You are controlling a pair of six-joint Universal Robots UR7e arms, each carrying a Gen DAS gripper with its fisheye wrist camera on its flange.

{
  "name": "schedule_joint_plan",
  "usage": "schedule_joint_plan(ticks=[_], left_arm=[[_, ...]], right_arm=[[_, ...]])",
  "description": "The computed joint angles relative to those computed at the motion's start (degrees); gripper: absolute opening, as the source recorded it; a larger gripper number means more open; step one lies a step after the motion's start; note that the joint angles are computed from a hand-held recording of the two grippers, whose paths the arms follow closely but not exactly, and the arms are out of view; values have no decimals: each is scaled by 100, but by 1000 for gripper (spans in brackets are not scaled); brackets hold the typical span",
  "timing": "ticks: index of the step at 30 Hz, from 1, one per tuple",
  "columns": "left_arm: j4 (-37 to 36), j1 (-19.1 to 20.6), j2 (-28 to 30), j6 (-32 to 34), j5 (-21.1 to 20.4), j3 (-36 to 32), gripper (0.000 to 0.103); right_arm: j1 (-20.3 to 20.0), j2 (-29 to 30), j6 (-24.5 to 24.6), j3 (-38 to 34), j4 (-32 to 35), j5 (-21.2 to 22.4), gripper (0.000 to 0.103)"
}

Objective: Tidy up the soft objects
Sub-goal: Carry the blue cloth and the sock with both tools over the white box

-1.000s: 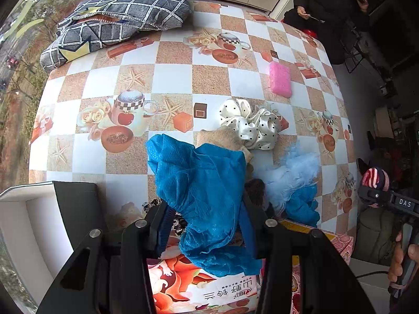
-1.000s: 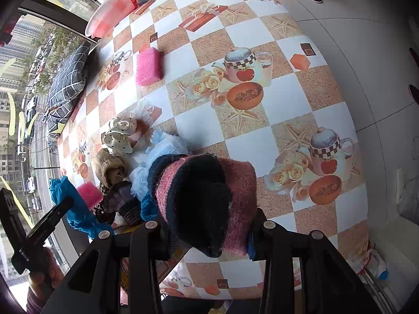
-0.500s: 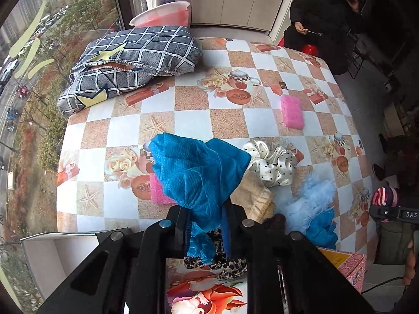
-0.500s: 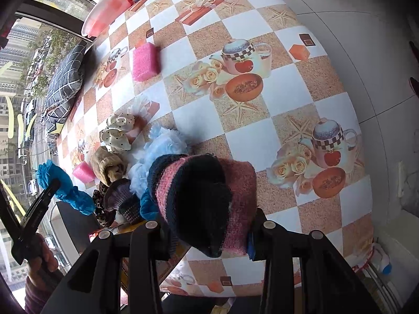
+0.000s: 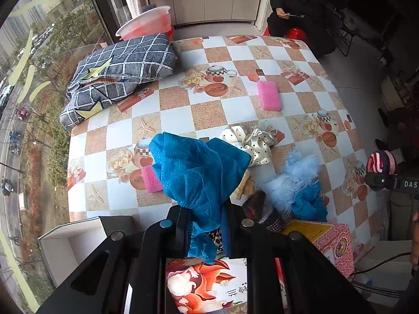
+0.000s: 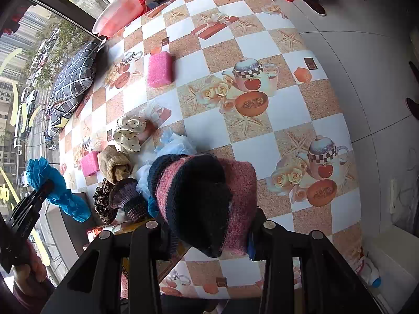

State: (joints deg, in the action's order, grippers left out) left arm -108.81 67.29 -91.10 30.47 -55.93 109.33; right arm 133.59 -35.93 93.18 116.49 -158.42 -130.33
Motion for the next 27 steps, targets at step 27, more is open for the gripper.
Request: schedule_joint_plan(ticks=[27], left_arm=[[2832, -768, -2959, -1642, 333, 994, 20]], right_arm=[[1089, 616, -808, -547, 526, 907, 40]])
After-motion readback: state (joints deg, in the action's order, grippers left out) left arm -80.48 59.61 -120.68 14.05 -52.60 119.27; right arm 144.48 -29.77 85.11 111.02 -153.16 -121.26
